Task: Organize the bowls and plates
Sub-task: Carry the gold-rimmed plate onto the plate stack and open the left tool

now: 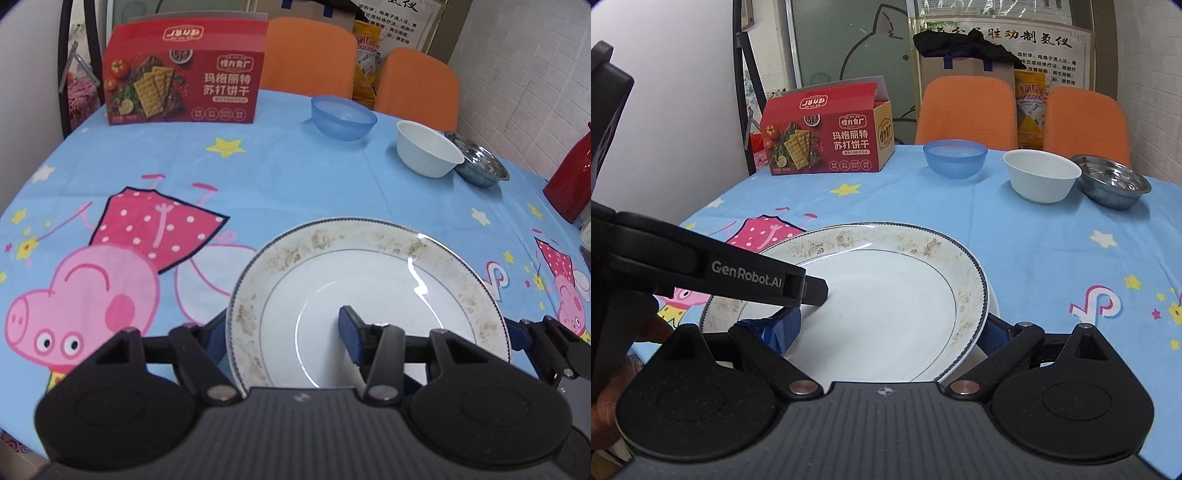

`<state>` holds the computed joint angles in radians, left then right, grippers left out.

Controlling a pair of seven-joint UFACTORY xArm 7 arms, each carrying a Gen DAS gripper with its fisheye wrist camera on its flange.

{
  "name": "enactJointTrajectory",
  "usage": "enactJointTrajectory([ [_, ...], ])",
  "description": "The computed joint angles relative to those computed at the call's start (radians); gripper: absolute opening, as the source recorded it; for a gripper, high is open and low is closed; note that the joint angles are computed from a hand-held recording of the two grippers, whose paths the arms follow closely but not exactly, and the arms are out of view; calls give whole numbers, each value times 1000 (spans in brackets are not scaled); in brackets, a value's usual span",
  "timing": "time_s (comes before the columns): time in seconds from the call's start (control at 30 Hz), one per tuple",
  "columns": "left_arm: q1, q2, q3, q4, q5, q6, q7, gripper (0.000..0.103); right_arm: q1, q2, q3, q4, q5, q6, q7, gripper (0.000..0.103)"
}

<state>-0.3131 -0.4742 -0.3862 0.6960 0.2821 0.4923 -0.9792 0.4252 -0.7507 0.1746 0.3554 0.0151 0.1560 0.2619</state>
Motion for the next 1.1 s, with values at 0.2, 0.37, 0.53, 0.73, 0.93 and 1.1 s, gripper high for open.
enactJointTrajectory([
  [0.2,5,5,5,-17,14,-56,3,57,-27,12,26,15,-28,28,-2,86],
  [0.37,22,-24,-1,-32,7,-72,-3,61,11,-3,-25,11,-6,45,-29,84],
  [0.53,72,-57,-30,-21,39,-89,-39,67,-17,-29,4,15,-2,66,-10,87],
  [0.73,96,-66,-55,2,63,-83,-54,67,-82,-48,46,9,-42,53,-11,85],
  [0.93,88,-40,-66,33,68,-73,-55,69,-20,-96,-69,-28,4,22,-26,85],
  [1.1,75,1,-93,70,96,-78,-55,73,-50,-141,-106,-59,33,48,-35,85],
])
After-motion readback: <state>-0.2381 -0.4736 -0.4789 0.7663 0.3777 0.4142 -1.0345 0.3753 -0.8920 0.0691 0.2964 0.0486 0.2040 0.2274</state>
